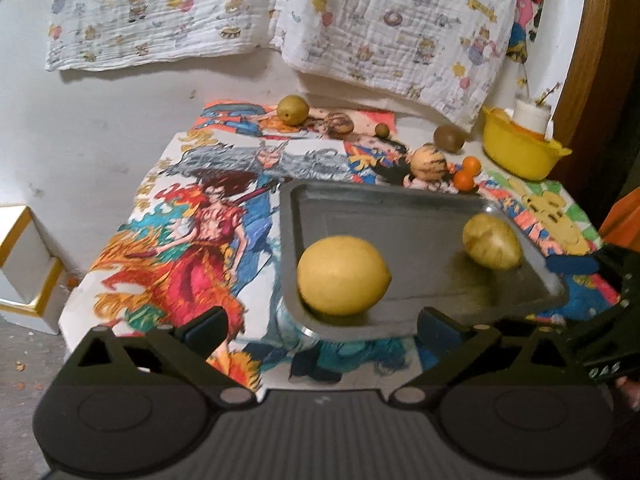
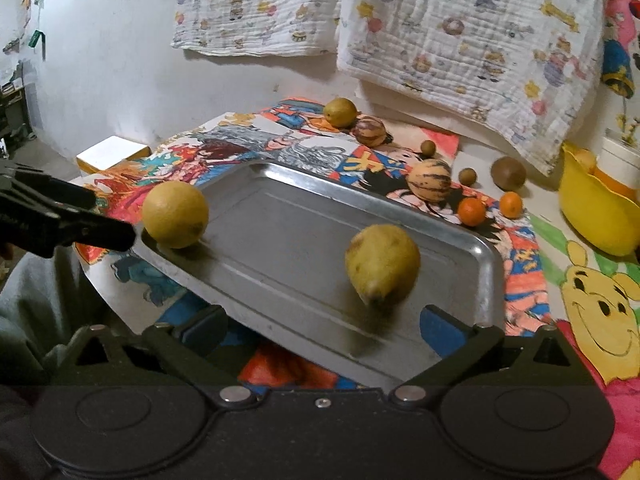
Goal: Organize fruits
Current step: 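Carry the lemon over the tray and release it while the right tool releases the mango beside it, then move both open tools back toward the fruits beyond the tray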
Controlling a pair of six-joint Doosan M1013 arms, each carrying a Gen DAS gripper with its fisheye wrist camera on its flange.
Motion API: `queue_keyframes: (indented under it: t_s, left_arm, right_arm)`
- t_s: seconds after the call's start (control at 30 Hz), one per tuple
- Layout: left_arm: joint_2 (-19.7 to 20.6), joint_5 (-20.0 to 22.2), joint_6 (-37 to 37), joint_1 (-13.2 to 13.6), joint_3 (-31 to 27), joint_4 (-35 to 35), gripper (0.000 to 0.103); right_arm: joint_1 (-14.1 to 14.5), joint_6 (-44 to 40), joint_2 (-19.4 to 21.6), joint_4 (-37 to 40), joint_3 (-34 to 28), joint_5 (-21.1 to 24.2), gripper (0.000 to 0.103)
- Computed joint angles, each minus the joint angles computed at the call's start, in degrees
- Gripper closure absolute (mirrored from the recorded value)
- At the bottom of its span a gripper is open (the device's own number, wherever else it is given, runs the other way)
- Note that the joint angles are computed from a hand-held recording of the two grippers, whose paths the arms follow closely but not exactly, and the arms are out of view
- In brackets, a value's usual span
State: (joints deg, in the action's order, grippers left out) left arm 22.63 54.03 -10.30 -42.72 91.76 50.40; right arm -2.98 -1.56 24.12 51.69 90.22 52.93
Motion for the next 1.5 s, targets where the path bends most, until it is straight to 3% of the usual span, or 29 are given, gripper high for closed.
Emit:
queue_keyframes:
  t_s: [0.23, 0.37, 0.93, 1.5]
  left_arm:
    - [0.93, 6.35, 6.92, -0.15, -2.32, -5.24, 0.0]
    - [0.5, 6.25, 8.9, 0.75, -2.68, -6.43, 0.0]
    - [2.76, 2.07, 17.96, 9.38, -8.49, -8.34, 0.0]
    - [7.31, -5.97, 26.29, 16.39, -13.31, -11.3, 0.0]
  right_arm:
    - [-0.95, 0.11, -0.15, -1.23, -0.05, -2.8, 0.001]
    - [-0.99, 2.03, 0.73, -2.55, -1.57, -4.11, 0.001]
    - [3.03, 10.81, 6.41, -5.15, -12.05, -5.57, 0.001]
    - [7.95, 16.0, 12.53, -9.88, -21.07, -6.96, 0.001]
